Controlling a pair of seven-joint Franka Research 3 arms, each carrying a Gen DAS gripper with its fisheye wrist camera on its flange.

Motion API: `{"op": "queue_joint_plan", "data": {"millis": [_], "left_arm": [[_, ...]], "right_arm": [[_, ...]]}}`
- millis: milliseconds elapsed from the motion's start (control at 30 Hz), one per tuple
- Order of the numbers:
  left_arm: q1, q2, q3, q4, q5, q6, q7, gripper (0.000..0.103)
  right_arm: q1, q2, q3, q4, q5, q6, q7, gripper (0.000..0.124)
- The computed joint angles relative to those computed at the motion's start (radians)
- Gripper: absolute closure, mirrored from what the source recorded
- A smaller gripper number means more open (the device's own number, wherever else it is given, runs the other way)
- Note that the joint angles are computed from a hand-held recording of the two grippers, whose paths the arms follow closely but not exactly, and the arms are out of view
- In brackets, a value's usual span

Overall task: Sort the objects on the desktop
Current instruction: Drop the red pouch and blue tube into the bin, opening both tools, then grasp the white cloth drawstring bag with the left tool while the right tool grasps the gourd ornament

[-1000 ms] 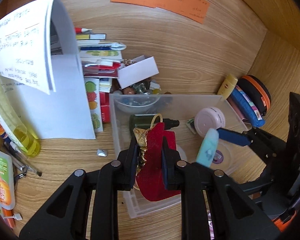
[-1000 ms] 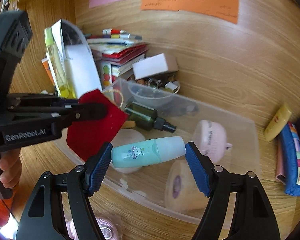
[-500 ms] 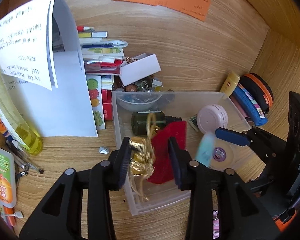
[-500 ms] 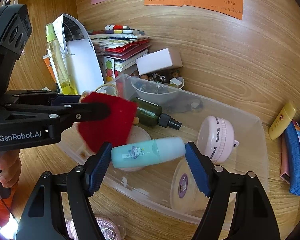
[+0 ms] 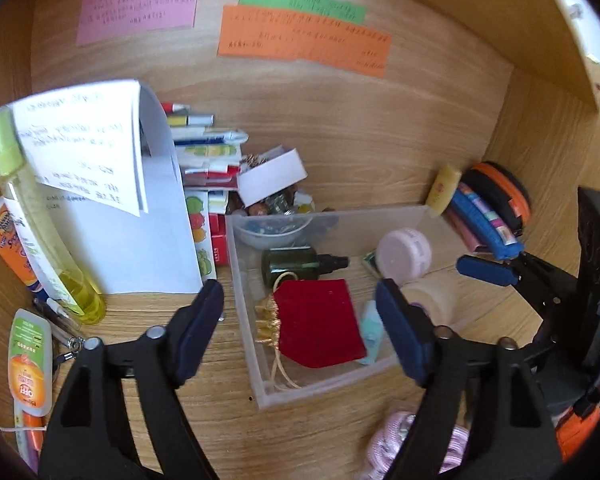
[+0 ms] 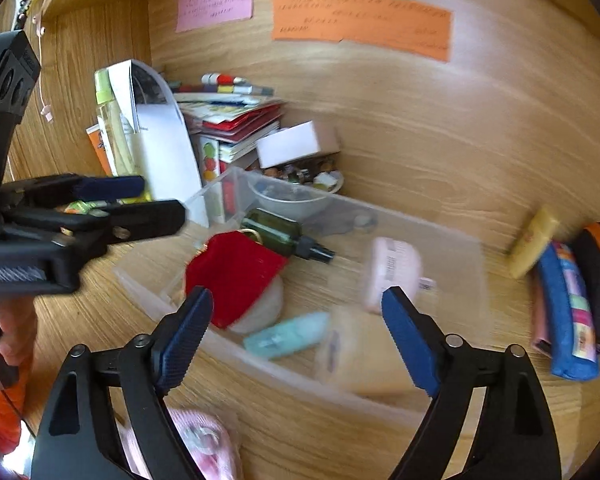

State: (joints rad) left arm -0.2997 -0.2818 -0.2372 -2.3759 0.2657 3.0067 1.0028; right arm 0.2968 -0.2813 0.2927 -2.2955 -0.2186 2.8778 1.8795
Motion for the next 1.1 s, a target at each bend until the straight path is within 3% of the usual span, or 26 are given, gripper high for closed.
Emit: {"op": "queue_joint_plan", "data": {"millis": [167, 400, 533, 833, 1100], "left_arm": [[0.009, -0.056, -0.028, -0.039, 0.030, -0.019, -0.022, 0.015], [0.005, -0.119, -0.071, -0.083, 0.088, -0.119, -0.058, 0.014], [-0.041, -0.152, -0.058, -0.113, 0.066, -0.184, -0.049, 0.014], [-0.070, -0.218, -0.080, -0.167, 0.055, -0.279, -0.102, 0.014], [-0.143, -0.221, -0.049, -0.194, -0.025, -0.320, -0.090, 0.014]], "right_arm": [[-0.032, -0.123, 0.005, -0.101, -0.008, -0.023, 0.010, 0.037], [-0.060, -0.255, -0.003, -0.217, 0.052, -0.058, -0.019, 0.036], [-0.077, -0.304, 0.002, -0.263, 0.067, -0.083, -0.044, 0.036], [-0.076, -0.366, -0.004, -0.335, 0.108, -0.113, -0.095, 0.036], [-0.029, -0.403, -0.051, -0.382, 0.184, -0.117, -0.165, 0.036]]}}
